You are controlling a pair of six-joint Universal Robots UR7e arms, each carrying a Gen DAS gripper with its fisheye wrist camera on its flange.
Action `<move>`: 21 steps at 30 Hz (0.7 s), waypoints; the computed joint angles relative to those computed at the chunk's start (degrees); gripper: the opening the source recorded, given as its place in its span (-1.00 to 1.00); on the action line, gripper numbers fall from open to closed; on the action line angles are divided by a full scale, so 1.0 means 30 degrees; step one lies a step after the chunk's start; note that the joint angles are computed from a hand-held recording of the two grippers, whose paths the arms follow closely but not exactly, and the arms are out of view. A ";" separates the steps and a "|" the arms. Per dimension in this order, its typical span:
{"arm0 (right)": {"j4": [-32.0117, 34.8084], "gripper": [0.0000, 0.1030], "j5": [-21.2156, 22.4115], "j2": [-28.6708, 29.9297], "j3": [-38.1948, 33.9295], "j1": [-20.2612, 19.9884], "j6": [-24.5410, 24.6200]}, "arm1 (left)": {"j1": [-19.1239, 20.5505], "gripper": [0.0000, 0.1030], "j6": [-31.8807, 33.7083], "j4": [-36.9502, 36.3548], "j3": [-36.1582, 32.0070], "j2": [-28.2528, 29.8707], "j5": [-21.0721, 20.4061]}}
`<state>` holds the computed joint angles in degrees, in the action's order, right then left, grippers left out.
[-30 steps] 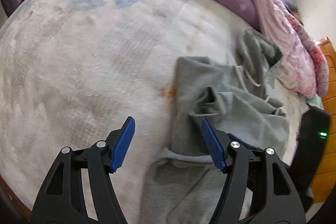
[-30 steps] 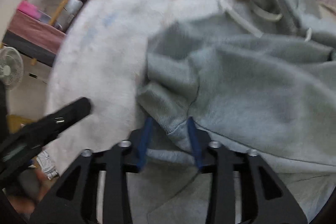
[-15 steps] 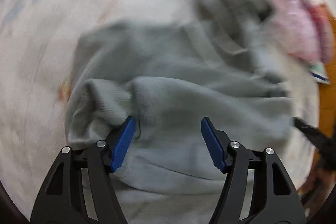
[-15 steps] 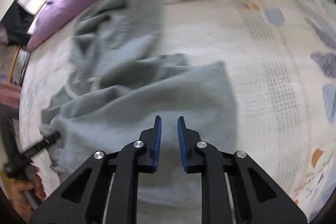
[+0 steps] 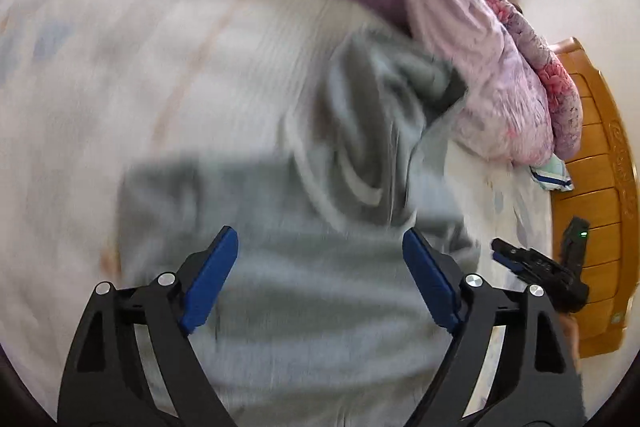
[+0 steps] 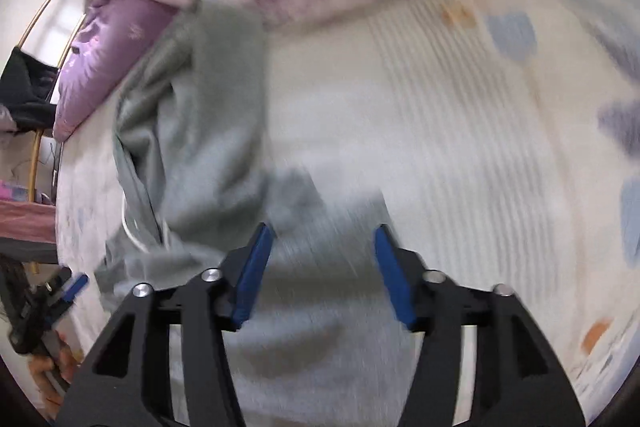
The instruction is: Fold large clothes
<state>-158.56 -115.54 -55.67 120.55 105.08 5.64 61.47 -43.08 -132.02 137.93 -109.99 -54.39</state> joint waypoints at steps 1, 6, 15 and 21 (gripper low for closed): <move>-0.0127 0.03 0.0110 0.0528 -0.0676 0.0053 -0.0250 | 0.0784 0.66 0.1175 -0.1226 -0.0846 0.1499 -0.0168; -0.0212 0.06 0.0328 0.3349 -0.4385 0.0224 -0.0234 | 0.3217 0.66 0.4971 -0.3822 -0.4427 0.6721 -0.0306; 0.2223 0.14 0.1031 0.7902 -1.0807 0.0304 0.0965 | 0.4765 0.66 0.6097 -0.1929 -0.9286 1.2020 0.1976; 0.2911 -0.24 -0.0391 0.8652 -1.1817 0.0005 0.1288 | 0.5798 0.35 0.5216 -0.1267 -1.0554 1.3213 0.1892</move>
<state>-149.82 -116.71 -29.72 85.10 105.09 9.50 78.86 -27.43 -135.82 106.27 -70.35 -48.71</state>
